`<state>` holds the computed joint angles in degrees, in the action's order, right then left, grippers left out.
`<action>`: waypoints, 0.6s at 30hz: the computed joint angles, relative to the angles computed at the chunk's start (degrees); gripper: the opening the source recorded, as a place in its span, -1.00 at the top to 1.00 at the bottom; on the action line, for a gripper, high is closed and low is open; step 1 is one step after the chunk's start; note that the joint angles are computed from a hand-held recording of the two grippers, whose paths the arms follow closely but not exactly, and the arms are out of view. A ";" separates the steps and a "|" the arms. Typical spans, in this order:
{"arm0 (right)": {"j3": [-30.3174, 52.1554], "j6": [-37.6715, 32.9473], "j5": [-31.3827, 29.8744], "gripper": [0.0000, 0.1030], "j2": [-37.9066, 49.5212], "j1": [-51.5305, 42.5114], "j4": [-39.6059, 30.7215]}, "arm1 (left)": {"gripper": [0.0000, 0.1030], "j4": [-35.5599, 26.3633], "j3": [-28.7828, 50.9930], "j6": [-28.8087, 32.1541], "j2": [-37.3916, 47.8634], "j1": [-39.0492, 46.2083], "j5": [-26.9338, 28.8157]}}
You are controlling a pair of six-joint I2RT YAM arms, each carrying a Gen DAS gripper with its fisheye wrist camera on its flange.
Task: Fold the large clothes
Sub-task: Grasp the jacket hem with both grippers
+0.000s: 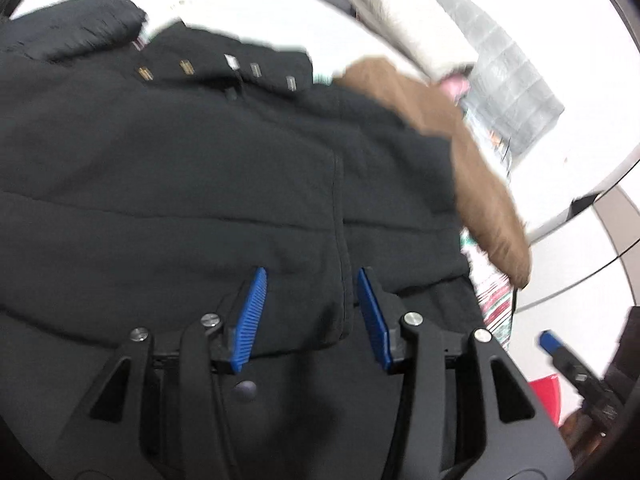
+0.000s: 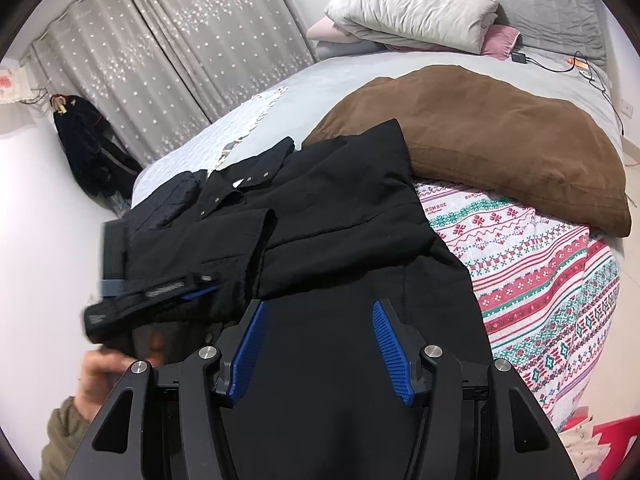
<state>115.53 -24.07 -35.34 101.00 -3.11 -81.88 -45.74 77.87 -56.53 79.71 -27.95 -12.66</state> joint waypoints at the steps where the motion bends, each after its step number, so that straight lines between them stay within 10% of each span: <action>1: -0.20 -0.46 0.06 -0.21 -0.09 -0.09 -0.11 | -0.03 0.06 -1.06 -0.14 -2.25 -0.33 -1.08; 9: -6.80 -9.97 3.79 -0.26 -2.08 2.23 -2.08 | -0.23 -22.41 -2.78 -9.06 -17.57 -10.34 -14.44; 13: -15.05 -15.91 7.55 -0.26 -3.84 5.02 -2.75 | -0.34 -36.52 -6.40 -24.77 -21.43 -27.08 -21.36; 18: -27.09 -19.98 16.94 -0.26 -8.11 5.42 2.70 | -0.36 -38.47 -19.23 -42.17 -32.41 -43.14 -20.84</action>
<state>88.44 -44.05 -18.40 92.88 2.31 -79.17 -84.21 58.64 -98.70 47.30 -71.09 -33.50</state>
